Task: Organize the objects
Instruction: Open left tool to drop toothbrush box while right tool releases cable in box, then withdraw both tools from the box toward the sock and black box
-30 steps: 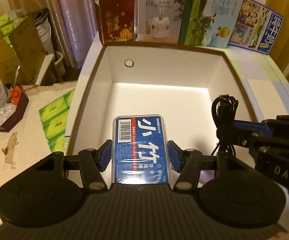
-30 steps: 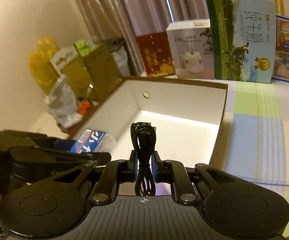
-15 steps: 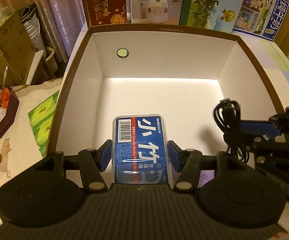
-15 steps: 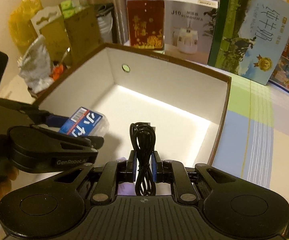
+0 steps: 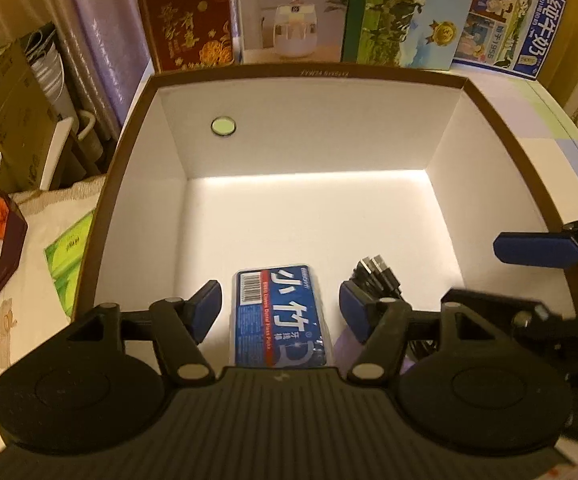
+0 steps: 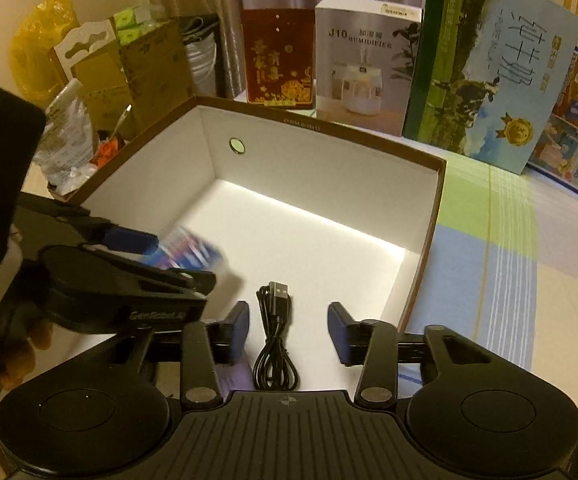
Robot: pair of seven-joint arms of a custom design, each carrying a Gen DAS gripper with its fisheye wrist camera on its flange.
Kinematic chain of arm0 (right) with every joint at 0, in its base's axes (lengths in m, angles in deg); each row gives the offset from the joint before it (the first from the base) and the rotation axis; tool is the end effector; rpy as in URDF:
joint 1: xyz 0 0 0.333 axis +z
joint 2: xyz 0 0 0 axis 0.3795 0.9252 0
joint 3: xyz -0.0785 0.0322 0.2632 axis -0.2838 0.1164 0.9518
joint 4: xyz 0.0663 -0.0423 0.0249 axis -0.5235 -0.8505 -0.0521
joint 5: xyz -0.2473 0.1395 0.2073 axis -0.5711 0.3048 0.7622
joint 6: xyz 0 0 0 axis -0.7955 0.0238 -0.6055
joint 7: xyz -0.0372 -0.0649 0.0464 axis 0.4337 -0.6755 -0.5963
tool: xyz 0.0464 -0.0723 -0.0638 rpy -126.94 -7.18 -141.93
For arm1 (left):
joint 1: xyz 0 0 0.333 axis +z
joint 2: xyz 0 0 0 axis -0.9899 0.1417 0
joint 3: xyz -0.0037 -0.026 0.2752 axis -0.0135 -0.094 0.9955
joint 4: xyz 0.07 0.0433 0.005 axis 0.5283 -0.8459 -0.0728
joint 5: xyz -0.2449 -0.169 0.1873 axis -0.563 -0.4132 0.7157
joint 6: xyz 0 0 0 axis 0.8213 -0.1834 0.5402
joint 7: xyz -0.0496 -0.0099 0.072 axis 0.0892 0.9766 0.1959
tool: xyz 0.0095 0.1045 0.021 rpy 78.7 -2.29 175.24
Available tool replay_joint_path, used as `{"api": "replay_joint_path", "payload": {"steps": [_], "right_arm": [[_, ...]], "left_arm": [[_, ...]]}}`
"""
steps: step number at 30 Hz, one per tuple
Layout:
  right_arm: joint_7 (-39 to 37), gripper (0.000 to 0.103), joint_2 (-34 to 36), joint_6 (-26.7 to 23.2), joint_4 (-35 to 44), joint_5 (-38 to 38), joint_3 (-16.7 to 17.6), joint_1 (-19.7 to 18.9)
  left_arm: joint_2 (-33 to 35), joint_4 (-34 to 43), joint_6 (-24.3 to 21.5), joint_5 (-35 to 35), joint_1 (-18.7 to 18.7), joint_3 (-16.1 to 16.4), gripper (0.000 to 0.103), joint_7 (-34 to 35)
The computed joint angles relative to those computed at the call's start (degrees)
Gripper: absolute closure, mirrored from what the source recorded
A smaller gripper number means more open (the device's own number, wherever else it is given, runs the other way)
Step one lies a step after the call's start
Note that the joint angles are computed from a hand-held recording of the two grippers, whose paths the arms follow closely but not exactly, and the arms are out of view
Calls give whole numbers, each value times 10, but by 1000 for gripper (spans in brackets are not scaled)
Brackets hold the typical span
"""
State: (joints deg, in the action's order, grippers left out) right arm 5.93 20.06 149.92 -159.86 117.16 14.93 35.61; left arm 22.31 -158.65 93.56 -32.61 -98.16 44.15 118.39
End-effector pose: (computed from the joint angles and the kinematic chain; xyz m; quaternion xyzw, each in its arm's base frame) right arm 0.4829 0.0962 0.3437 -0.7729 0.5468 -0.1565 0.2814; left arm 0.5350 -0.2402 0.3411 -0.5703 0.7740 -0.2099 0.1777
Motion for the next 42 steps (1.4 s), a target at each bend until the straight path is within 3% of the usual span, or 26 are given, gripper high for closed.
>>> {"api": "replay_joint_path", "payload": {"steps": [17, 22, 29, 34, 42], "right_arm": [[-146, 36, -49, -17, -20, 169, -19, 27], [-202, 30, -89, -26, -47, 233, -32, 44], [-239, 25, -179, -45, -110, 291, -55, 60], [-217, 22, -266, -61, -174, 278, -73, 59], [-125, 20, -411, -88, -284, 167, -112, 47]], "left_arm": [[-87, -70, 10, 21, 17, -12, 32, -37], [-135, -112, 14, 31, 29, -25, 29, -61], [-217, -183, 11, -10, 48, -59, 28, -68], [-279, -236, 17, -57, 43, -82, 28, -65], [-359, -289, 8, -94, 28, -124, 27, -95]]}}
